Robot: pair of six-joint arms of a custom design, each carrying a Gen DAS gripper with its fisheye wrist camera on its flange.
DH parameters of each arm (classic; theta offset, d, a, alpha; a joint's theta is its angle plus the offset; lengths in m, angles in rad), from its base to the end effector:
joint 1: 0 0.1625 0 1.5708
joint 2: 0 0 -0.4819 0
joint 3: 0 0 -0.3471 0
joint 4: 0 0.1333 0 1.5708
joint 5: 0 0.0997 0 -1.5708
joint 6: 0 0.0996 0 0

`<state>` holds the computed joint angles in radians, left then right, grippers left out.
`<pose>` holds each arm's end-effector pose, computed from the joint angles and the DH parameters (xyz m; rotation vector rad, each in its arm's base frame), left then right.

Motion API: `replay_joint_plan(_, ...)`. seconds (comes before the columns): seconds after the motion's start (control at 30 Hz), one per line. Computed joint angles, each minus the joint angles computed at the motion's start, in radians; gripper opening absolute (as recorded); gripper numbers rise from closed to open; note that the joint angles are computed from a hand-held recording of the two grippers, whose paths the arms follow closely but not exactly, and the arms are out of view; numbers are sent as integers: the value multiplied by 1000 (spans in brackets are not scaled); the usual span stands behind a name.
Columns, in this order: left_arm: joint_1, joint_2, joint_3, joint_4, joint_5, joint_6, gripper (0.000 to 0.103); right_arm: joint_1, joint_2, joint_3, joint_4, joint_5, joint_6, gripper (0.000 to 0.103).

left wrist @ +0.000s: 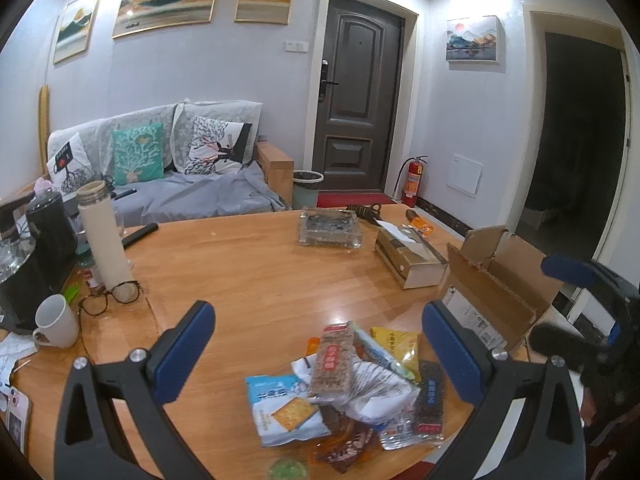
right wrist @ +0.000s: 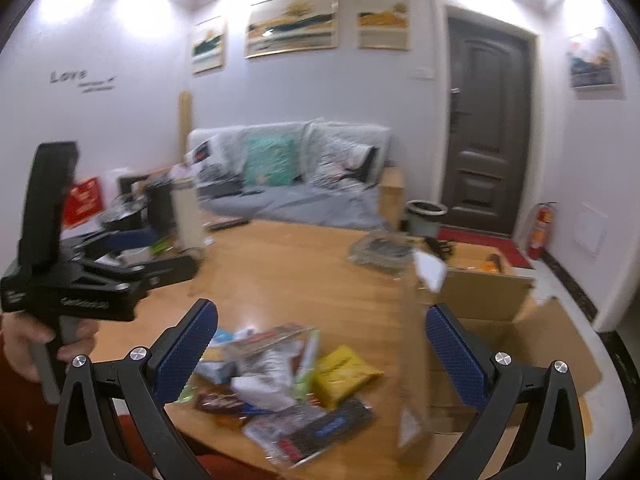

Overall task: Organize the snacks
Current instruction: 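Grasp the blue cracker pack from the snack pile with the left tool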

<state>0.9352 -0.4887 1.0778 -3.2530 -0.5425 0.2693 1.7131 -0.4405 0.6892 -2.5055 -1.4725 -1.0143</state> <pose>-0.3023 -0.7780 0.2608 0.2492 2.0414 -1.3635 0.2710 -0.8827 0.2690 1.5608 -2.3018 0.9579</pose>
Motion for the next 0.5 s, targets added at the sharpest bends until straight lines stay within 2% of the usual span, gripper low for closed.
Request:
replay_joint_plan(0.07,5,-20,35,-5,-1,-19,103,10,2,12,31,-6,-22,101)
replay_joint_plan(0.17,15,-44,78,8,-3,-62,103,15,29,-26,101,-18,-36,84)
replay_joint_plan(0.33,52,-89,155,134,-54,-213,103,11,111,-156,289,-76,6,66)
replay_joint_plan(0.43,83,-100,174,247,-103,-321,102,2,170,-256,398,-121,35,63)
replay_joint_plan(0.5,106,-98,175,318,-150,-385,102,-3,196,-289,427,-151,44,63)
